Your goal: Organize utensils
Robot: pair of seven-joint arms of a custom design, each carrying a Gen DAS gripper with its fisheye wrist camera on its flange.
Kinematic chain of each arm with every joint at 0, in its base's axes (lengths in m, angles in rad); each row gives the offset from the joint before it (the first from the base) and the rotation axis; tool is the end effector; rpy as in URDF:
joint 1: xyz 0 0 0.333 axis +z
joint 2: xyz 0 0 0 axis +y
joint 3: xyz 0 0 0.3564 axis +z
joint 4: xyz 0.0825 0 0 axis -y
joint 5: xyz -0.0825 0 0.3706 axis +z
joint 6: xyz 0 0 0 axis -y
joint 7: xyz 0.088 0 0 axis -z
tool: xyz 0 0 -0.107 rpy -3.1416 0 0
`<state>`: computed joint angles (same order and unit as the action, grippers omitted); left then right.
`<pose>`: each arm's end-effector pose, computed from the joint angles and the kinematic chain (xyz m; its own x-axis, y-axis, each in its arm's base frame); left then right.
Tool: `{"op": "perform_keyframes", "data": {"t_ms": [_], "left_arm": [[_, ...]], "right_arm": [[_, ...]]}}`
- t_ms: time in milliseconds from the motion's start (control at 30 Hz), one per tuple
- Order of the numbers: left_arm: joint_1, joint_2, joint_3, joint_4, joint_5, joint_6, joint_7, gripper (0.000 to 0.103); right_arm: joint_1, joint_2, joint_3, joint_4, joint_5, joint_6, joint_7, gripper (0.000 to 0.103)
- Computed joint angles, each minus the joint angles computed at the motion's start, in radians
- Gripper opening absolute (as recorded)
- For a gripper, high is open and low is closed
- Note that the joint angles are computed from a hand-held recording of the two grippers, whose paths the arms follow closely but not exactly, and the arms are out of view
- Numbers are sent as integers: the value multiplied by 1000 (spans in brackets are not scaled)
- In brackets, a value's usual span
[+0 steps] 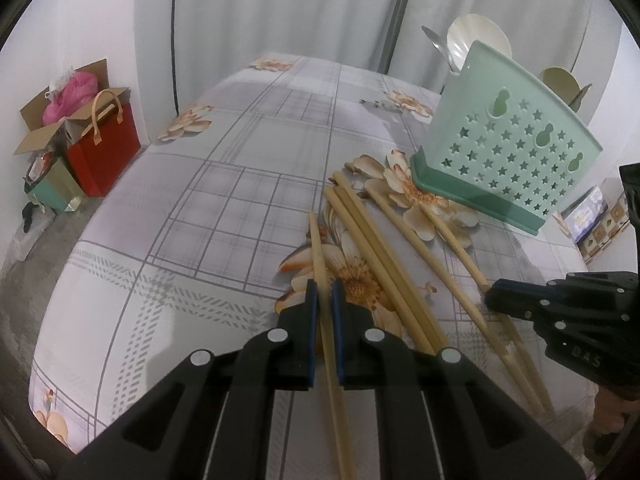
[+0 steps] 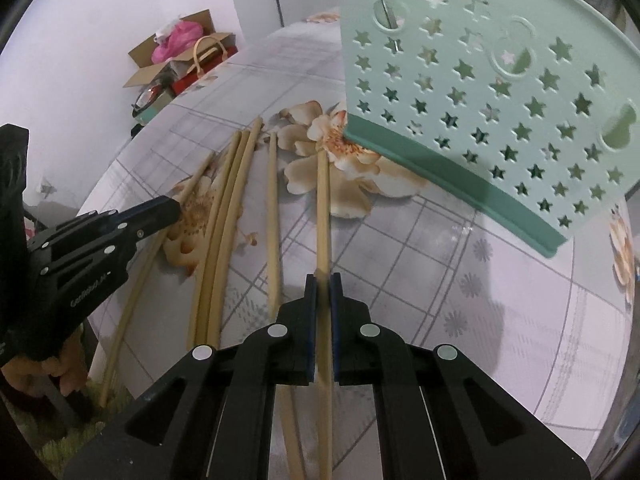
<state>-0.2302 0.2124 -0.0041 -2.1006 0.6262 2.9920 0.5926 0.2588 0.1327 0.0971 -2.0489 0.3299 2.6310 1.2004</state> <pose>0.5849 -0.1823 0.4364 0.0938 -0.9817 0.1658 -0.7545 -0.1788 -0.6315 0.5704 0.2011 0.4714 0.4759 -0.8717 -0.1166 -0.8011 -0.3749 -0.4666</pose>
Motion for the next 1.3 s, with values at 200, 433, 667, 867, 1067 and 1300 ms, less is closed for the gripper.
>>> {"op": "perform_keyframes", "data": {"t_ms": [200, 433, 667, 867, 1067, 1300], "left_arm": [[-5, -2, 5, 0, 14, -5, -8, 7], [-2, -1, 0, 4, 20, -9, -14, 7], [16, 0, -15, -7, -12, 21, 7, 7], [143, -5, -149, -64, -308, 121, 231, 10], [179, -17, -201, -95, -452, 147, 366, 16], [-28, -9, 11, -51, -340, 83, 311, 16]], "right_arm": [[-4, -15, -2, -14, 15, -5, -1, 5], [-3, -18, -4, -17, 16, -6, 0, 5], [-3, -17, -4, -16, 18, -6, -2, 5], [-9, -24, -6, -24, 42, -11, -11, 5], [-15, -27, -8, -24, 67, -20, -28, 5], [-18, -29, -8, -20, 94, -33, -41, 7]]}}
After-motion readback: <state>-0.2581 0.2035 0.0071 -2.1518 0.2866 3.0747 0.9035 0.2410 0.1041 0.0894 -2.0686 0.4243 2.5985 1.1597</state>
